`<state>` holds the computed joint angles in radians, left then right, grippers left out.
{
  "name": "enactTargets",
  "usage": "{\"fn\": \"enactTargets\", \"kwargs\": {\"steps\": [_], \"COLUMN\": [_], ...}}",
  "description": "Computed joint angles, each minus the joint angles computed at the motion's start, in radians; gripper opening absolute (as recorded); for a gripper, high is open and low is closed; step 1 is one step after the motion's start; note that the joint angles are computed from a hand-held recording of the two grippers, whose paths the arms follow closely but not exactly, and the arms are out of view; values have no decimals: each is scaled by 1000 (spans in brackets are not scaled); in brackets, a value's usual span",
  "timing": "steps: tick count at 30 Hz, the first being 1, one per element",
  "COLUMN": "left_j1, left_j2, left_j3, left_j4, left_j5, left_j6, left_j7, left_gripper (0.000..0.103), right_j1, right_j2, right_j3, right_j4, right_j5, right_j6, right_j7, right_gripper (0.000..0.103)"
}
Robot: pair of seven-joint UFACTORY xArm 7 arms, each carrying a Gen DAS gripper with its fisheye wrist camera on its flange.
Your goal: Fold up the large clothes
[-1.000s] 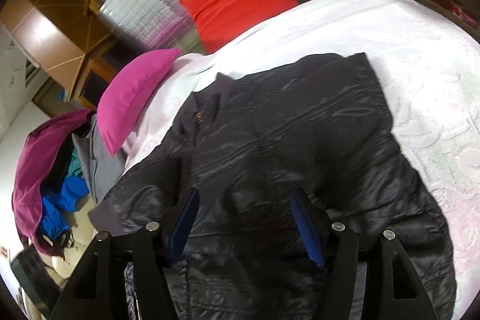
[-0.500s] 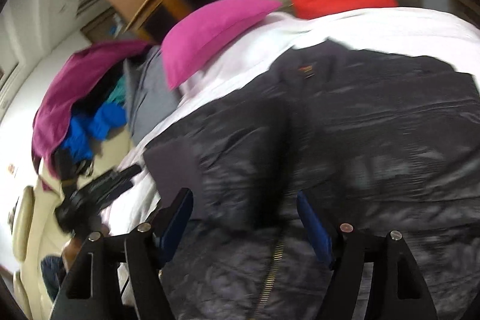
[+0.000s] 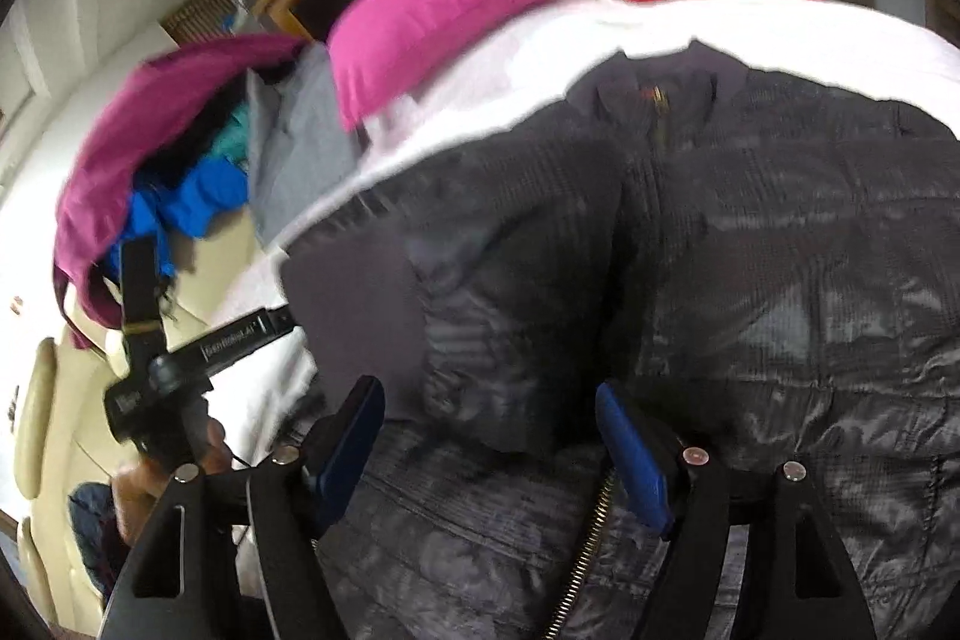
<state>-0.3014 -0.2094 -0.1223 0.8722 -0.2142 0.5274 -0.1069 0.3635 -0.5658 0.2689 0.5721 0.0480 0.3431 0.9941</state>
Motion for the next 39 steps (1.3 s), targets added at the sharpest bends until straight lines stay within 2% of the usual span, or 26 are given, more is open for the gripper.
{"fn": "enactTargets", "kwargs": {"steps": [2, 4, 6, 8, 12, 16, 19, 20, 22, 23, 24, 25, 29, 33, 35, 39], "left_j1": [1, 1, -6, -11, -3, 1, 0, -1, -2, -1, 0, 0, -5, -7, -10, -16], "left_j2": [17, 16, 18, 25, 25, 27, 24, 22, 22, 21, 20, 17, -5, -15, -11, -2], "left_j3": [-8, -9, 6, 20, 20, 8, 9, 10, 12, 12, 12, 11, 8, -2, -3, -6], "left_j4": [10, 9, 12, 17, 19, 16, 12, 11, 12, 13, 12, 12, 1, -7, -4, 3], "left_j5": [24, 36, -4, -49, -77, -66, -66, -69, -75, -77, -76, -76, -73, -32, -27, -16], "left_j6": [7, 0, 6, 17, 23, 14, 13, 12, 14, 15, 16, 16, 1, -9, -6, -3], "left_j7": [0, 1, 30, 66, 79, 66, 68, 71, 76, 75, 73, 70, 74, 62, 62, 56], "left_gripper": [41, 41, 41, 41, 41, 41, 41, 41, 41, 41, 41, 41, 41, 41, 41, 41], "right_j1": [4, -52, -66, -66, -81, -142, -147, -143, -129, -120, -113, -109, -147, -164, -156, 6], "right_j2": [5, -6, -5, 17, 113, 245, 283, 282, 269, 259, 235, 206, 54, -85, -109, -86], "right_j3": [-7, 49, 74, 94, 150, 249, 245, 230, 196, 178, 156, 135, 61, -71, -122, -347], "right_j4": [-9, 19, 51, 84, 172, 286, 293, 282, 261, 253, 230, 202, 42, -202, -293, -425], "right_j5": [17, -54, -118, -170, -292, -533, -622, -631, -642, -646, -649, -643, -546, -368, -291, -203], "right_j6": [-7, 43, 85, 128, 232, 363, 360, 340, 293, 279, 242, 194, -52, -382, -494, -699], "right_j7": [13, 35, 9, -26, -64, 28, 119, 148, 190, 205, 233, 262, 379, 499, 539, 569], "right_gripper": [76, 76, 78, 84, 85, 86, 85, 82, 56, 51, 40, 35, 33, 33, 33, 37]}}
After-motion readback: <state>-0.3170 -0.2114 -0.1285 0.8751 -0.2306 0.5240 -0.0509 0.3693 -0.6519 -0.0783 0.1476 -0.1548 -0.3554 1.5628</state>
